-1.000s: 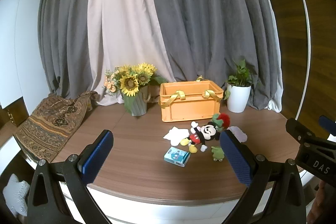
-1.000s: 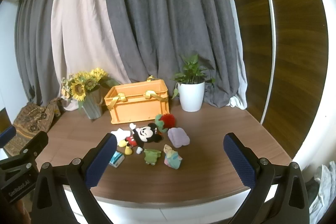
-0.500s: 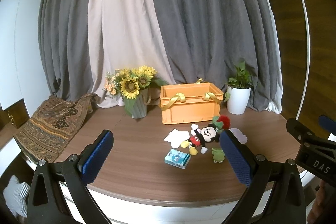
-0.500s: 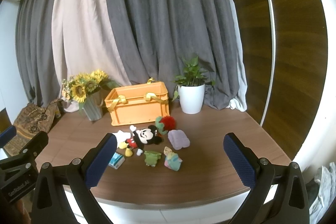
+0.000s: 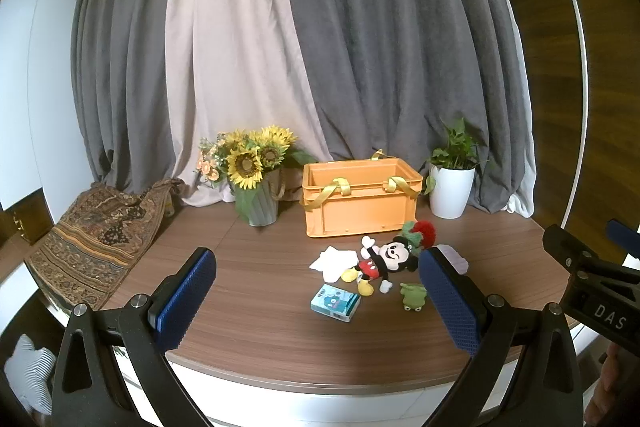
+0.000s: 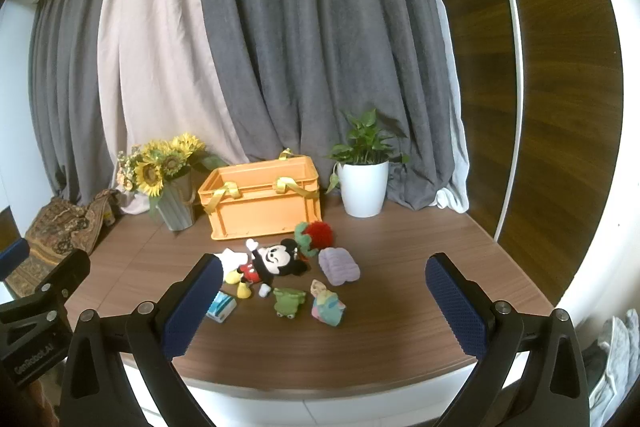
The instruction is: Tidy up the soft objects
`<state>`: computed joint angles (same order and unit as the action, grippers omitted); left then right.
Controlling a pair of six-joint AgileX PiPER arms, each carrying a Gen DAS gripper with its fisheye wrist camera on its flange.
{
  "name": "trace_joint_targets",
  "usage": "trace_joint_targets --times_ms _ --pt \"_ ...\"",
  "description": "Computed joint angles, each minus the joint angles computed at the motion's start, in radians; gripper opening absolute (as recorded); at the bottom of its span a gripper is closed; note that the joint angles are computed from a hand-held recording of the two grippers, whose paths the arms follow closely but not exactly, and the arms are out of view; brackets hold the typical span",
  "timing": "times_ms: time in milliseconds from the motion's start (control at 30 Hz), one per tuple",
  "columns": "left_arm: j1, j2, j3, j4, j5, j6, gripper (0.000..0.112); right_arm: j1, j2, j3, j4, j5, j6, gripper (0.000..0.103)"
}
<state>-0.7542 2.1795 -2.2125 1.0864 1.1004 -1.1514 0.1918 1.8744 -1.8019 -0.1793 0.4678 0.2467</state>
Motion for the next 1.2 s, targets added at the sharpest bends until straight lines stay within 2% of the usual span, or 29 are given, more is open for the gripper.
trace_joint_targets --times_ms 600,867,1200 --pt "-0.002 -0.009 0.026 0.01 -0.008 -0.02 0.103 0.001 -0.001 0.011 -0.006 -0.012 0.006 0.103" --pt "-0.007 0.023 -0.032 -0.009 0.006 0.007 0.103 0.0 0.001 0.007 0.0 -0.01 0.0 0.103" --pt "0.021 -0.008 0.088 -0.049 -0.063 -0.038 0.103 -0.015 0.032 -0.016 0.039 0.014 -0.029 0.103"
